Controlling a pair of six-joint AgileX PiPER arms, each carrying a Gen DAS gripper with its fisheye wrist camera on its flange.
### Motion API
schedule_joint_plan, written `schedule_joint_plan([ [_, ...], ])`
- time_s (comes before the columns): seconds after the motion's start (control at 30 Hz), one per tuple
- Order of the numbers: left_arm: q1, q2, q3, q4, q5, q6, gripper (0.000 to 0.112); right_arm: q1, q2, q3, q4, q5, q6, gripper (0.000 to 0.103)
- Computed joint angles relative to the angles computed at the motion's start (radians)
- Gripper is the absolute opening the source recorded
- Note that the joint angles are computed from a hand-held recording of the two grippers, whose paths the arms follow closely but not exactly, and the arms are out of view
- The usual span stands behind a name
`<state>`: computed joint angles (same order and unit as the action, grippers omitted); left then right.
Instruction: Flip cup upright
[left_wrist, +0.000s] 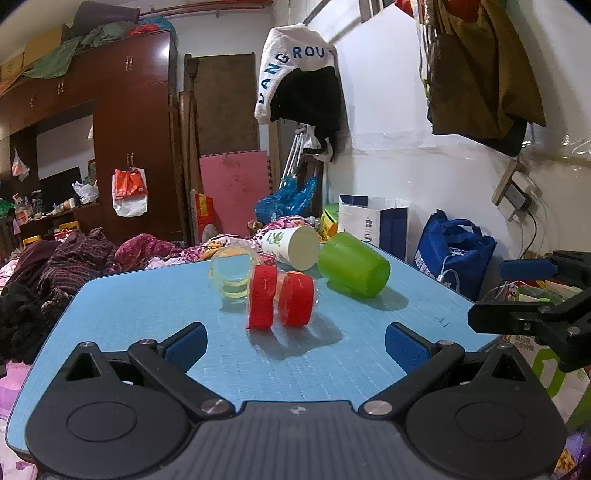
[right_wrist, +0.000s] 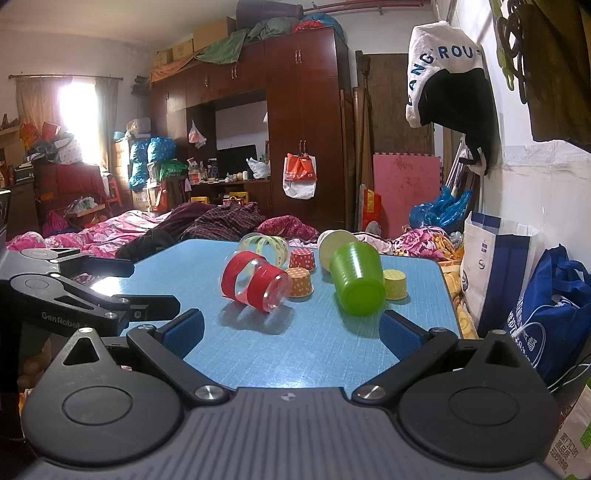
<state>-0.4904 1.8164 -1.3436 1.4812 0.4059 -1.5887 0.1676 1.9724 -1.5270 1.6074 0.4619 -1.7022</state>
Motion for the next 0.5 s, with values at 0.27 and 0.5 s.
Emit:
schedule_joint_plan([
  [0.27,-0.002,0.0,-0.003,-0.012,0.004,0.014,0.103,0.0,0.0,0.001,0.001,0.0,-0.001,0.102],
  [0.5,-0.002,0.0,-0.002,-0.016,0.004,0.017,0.103,0.0,-0.001,0.001,0.0,0.001,0.0,0.102],
])
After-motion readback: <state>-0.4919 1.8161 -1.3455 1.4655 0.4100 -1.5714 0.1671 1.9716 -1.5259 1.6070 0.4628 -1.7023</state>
